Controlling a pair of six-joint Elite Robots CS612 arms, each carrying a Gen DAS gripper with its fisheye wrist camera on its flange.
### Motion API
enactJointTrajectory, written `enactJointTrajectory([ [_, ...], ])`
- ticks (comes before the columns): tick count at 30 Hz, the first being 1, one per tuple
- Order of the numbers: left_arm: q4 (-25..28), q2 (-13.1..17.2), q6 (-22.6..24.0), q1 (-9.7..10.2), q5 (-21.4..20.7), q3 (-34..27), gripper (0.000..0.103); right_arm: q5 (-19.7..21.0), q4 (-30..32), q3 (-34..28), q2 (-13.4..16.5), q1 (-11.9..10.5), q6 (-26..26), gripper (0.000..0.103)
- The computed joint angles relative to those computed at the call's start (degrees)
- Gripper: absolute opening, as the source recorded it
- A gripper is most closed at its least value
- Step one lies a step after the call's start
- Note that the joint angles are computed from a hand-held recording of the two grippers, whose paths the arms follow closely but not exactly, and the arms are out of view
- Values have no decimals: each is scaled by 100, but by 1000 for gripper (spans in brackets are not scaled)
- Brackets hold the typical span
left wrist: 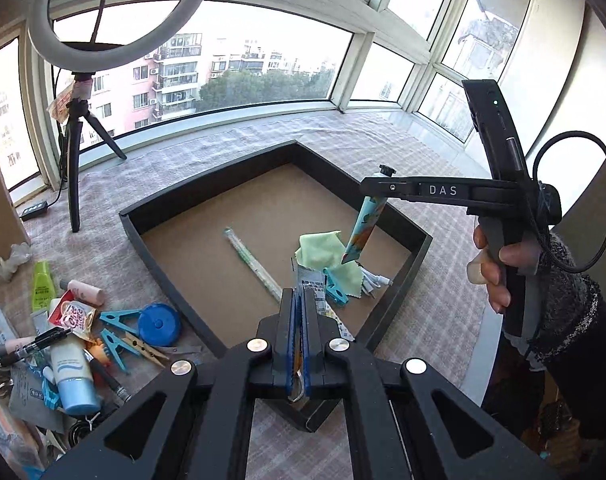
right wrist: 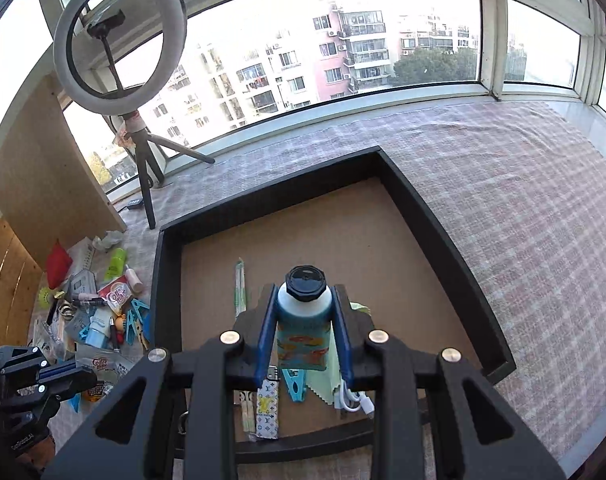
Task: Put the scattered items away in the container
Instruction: 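Carry packet and lotion tube into the tray and open both tools, then grasp a black pen with the left tool while the right tool grasps another black pen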
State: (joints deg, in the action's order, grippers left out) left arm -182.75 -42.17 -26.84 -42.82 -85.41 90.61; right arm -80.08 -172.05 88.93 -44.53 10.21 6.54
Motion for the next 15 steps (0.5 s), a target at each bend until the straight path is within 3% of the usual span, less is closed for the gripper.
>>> enactJointTrajectory([
  [3,231,88,85,-50,-24,-256,10,-258,188,-10,-13,-21,-50,30],
  [5,333,100,93,-93,75,-320,38,-559,195,-25,-12,22,22,45],
  [15,104,-70,-137,-63,412,73,39,-259,290,-285,97,247,-315,48],
])
